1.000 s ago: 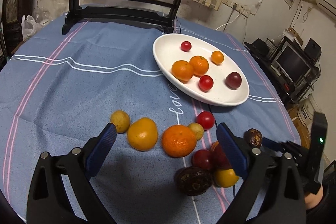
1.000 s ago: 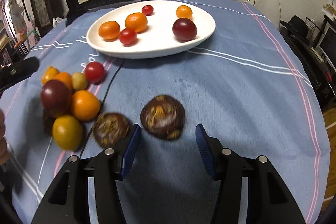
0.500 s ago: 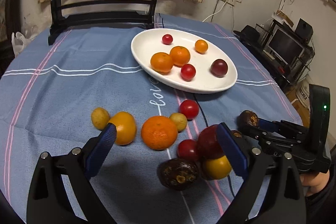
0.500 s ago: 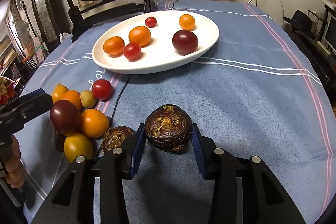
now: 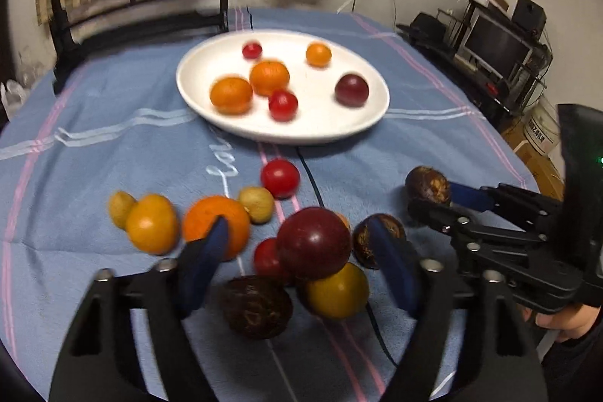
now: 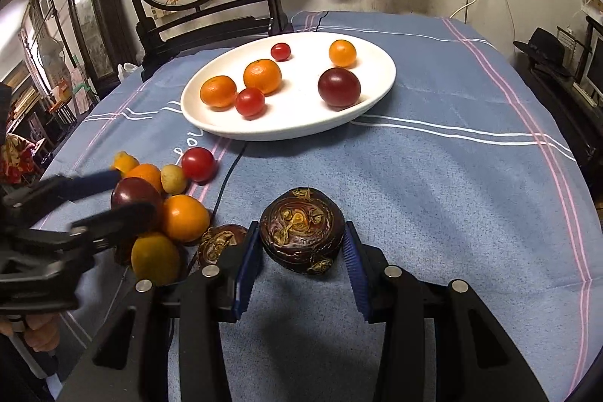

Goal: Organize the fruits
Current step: 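Place the mangosteen and plum on the white plate, opening both tools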

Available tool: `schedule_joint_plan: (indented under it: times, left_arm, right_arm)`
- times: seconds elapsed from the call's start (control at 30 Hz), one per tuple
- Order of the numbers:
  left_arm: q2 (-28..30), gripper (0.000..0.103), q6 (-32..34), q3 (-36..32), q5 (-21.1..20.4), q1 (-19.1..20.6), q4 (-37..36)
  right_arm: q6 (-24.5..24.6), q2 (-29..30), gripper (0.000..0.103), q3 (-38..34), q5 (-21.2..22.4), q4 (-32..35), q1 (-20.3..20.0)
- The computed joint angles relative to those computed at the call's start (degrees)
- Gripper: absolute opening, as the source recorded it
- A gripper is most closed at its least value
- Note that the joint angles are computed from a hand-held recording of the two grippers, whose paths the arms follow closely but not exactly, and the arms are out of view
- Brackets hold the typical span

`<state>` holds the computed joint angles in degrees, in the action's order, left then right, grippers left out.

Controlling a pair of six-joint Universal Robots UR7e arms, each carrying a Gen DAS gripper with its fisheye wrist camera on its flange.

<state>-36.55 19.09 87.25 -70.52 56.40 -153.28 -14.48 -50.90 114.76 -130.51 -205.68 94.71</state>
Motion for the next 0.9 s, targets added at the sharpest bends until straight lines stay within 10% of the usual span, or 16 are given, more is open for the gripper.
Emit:
schedule_joint_plan:
  times: [0.13,0.53,0.9]
  left_arm:
    - [0.6,0.038,0.04,-0.87,-1.01,0.31,1.3]
    - [-0.88,0.038,-0.38,-4.78,-1.98,-0.16,4.44]
    - [10.32,0.038,1.17,-23.0,2.91,-0.71,7.01]
  right_arm:
    - [-0.1,-0.15,0.044,0.25,0.06,-0.52,0.0]
    - [-2.2,-0.25,0.044,0.4,1.74,-4.97,1.61]
    - [-10.66,2.48,0.044,-11.36,0.96,0.61,2.47]
